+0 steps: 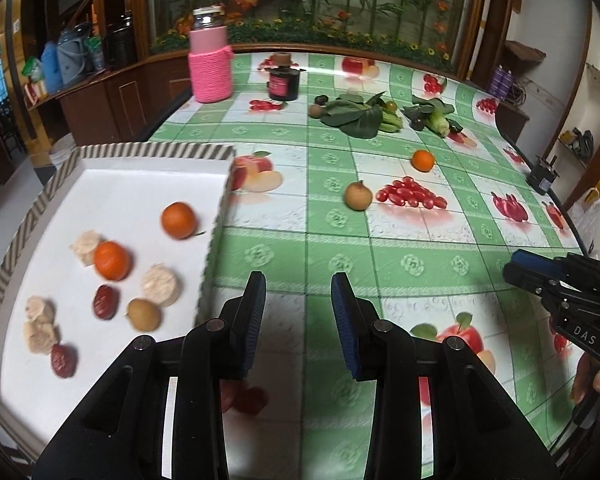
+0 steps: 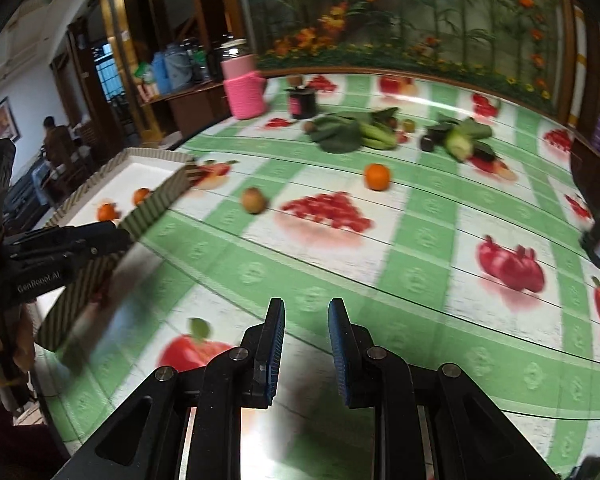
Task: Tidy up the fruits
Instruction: 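Move both open tools back over the tablecloth, then grasp a brown round fruit with the left tool while the right tool grasps an orange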
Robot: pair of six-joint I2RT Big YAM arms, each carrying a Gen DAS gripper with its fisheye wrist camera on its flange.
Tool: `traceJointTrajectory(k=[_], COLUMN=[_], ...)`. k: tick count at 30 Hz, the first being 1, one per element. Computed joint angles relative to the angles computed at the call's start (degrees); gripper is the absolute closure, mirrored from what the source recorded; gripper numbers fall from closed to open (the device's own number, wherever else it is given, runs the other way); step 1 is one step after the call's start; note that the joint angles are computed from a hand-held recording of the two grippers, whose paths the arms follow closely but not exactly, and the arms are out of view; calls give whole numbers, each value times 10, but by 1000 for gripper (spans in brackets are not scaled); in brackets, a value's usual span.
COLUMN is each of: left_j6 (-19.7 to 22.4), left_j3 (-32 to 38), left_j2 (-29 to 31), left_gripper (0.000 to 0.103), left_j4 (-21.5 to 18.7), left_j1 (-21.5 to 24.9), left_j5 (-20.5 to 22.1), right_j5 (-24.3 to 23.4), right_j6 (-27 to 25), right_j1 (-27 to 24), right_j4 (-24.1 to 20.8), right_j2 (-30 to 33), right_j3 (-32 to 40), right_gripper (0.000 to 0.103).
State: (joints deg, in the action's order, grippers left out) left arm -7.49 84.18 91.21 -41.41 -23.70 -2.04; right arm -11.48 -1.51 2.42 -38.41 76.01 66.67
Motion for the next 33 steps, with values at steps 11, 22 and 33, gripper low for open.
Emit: traceJointTrajectory(k=[11,22,33], left_j6=[-3,-18,-17], left_j3=[92,181,216], left_j2=[72,141,171], left_gripper=[70,70,31], left_j4=[-50,-97,-101], left_j1=[-20,-25,-28], left_j5=[9,9,-4], right_j5=[3,-9,-31], right_j6=[7,-11,-7], right_j1=[-36,-44,-48], right_j4=[-6,-28,-65], right_j2=[33,81,144], right_j3=[29,90,166], right_gripper=[80,73,71])
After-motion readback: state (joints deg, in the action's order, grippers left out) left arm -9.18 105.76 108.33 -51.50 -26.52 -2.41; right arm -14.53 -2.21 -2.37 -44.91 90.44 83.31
